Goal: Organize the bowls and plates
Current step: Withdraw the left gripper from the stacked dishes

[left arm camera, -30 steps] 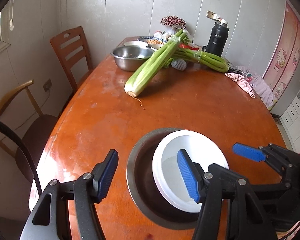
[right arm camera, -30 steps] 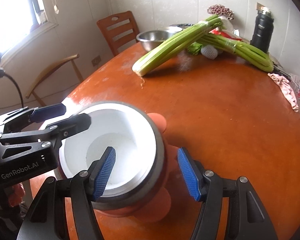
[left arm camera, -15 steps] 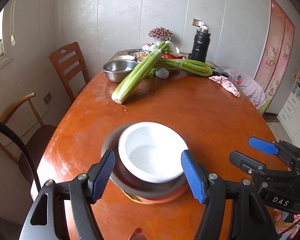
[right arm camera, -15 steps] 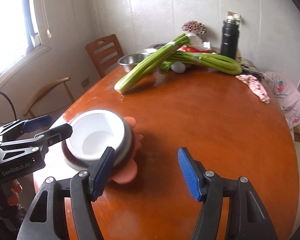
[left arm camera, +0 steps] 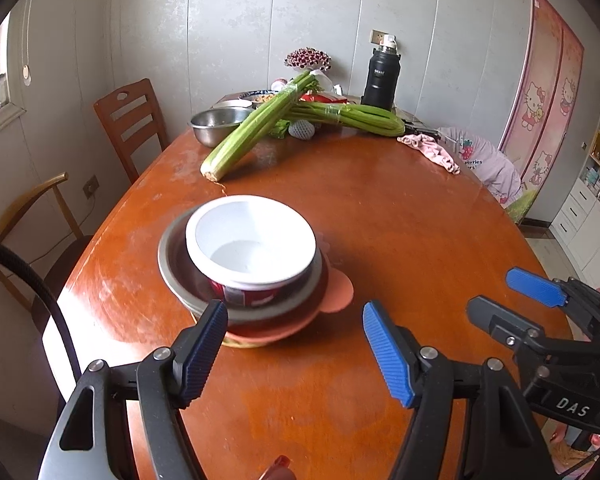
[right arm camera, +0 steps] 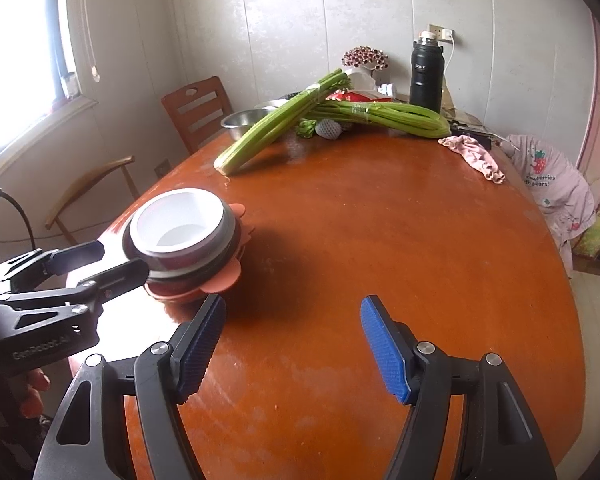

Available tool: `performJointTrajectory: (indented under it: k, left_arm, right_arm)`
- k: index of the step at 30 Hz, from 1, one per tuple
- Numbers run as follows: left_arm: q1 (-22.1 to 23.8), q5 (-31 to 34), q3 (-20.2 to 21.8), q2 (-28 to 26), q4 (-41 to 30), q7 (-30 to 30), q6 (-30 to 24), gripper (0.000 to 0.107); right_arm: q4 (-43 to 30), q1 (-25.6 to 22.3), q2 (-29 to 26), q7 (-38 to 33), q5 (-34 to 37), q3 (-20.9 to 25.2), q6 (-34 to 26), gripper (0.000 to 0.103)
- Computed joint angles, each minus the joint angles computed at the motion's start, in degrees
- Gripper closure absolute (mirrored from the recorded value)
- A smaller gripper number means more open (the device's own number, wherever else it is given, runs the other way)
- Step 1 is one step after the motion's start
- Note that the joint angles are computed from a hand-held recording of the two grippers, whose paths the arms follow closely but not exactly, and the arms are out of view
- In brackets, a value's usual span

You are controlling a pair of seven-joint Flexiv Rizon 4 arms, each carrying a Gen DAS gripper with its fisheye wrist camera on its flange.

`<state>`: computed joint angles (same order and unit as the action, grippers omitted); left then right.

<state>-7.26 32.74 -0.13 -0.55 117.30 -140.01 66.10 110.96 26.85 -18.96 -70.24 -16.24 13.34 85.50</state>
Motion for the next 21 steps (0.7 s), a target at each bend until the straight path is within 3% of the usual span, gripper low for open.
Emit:
performJointTrajectory:
  k: [11, 18, 21]
  left_arm:
    - [-2.2, 2.3, -0.7, -1.7, 0.4, -5.0, 0.4, 0.036]
    - [-4.7, 4.6, -0.6, -3.8, -0.8, -7.6, -0.2, 0.036]
    - [-5.5, 4.7, -0.2, -4.6, -0.9, -8.8, 0.4, 0.035]
  right_arm:
    - [8.0, 3.3, 2.9, 7.1, -4.4, -6.8, 5.7, 0.03]
    - [14.1, 10.1, 4.6, 15.5, -10.4, -17.5, 10.8, 0.029]
    - [15.4, 11.2, 4.7, 16.4, -10.2, -19.0, 11.8, 0.029]
